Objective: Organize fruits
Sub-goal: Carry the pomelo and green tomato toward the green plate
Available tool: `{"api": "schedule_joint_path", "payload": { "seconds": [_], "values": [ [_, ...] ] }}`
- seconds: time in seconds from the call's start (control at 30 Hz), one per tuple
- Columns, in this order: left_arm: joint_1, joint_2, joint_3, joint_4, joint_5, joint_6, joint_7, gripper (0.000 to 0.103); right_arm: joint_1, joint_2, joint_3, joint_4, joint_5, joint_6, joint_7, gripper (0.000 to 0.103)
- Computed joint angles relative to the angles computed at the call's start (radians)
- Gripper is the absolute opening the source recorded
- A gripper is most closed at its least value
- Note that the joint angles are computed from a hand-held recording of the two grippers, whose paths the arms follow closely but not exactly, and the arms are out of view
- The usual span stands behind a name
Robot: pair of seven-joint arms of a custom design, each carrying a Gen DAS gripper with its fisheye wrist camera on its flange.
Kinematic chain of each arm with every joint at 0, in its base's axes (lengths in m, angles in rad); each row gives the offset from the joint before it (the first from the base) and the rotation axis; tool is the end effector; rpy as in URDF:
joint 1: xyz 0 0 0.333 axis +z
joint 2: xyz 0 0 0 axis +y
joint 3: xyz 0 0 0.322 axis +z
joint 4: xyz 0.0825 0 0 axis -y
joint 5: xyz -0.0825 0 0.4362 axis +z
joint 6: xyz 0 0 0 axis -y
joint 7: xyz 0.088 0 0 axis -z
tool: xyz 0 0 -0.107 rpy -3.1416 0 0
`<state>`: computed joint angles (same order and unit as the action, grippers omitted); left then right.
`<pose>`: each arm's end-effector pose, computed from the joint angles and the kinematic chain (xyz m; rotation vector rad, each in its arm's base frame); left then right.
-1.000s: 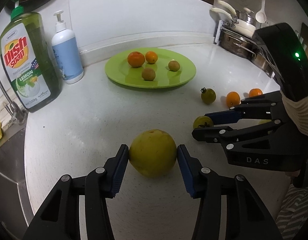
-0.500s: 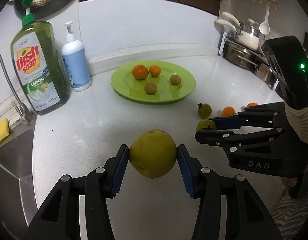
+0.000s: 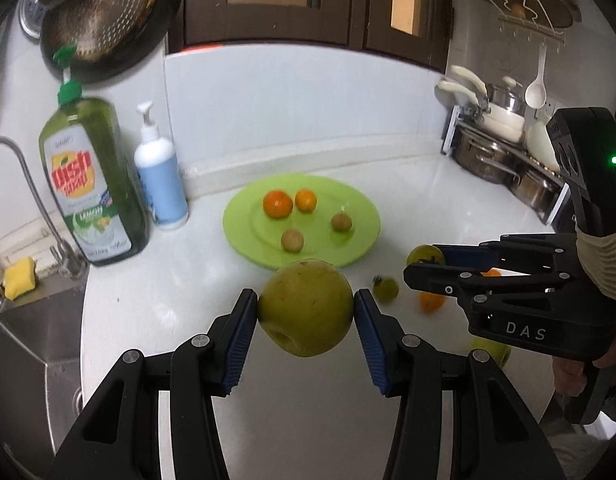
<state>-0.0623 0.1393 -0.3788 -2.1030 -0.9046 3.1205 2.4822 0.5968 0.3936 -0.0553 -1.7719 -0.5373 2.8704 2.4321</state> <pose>0.6069 -0.2052 0.4100 -1.3561 2.1091 -1.0610 0.6162 0.4092 0.3914 -1.8631 1.5863 -0.5034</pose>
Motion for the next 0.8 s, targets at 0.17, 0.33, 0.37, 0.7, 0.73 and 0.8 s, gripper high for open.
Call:
{"api": "schedule_joint_path", "payload": {
  "seconds": [0.17,0.33,0.37,0.7,0.73,0.8],
  "values": [
    [-0.038,0.028,0.032,0.044,0.144,0.012,-0.143,0.049,-0.009,-0.014,-0.021,0.005,-0.027,0.012,-0.008,0.031],
    [-0.076,0.065,0.079,0.099,0.323,-0.003,-0.332,0.049,-0.029,-0.018,-0.032,0.026,-0.057,0.02,-0.03,0.031],
    [-0.086,0.072,0.092,0.11,0.362,-0.008,-0.371,0.049,-0.034,-0.019,-0.033,0.028,-0.06,0.023,-0.038,0.031],
    [-0.201,0.191,0.235,0.289,0.694,-0.08,-0.73,0.049,-0.161,0.06,0.054,0.158,0.125,0.018,-0.329,0.031],
    [-0.206,0.204,0.243,0.31,0.718,-0.091,-0.758,0.049,-0.182,0.078,0.075,0.183,0.166,0.009,-0.381,0.031],
    [-0.212,0.236,0.252,0.357,0.76,-0.117,-0.808,0.049,-0.203,0.107,0.095,0.223,0.227,-0.011,-0.461,0.031]
  ]
}}
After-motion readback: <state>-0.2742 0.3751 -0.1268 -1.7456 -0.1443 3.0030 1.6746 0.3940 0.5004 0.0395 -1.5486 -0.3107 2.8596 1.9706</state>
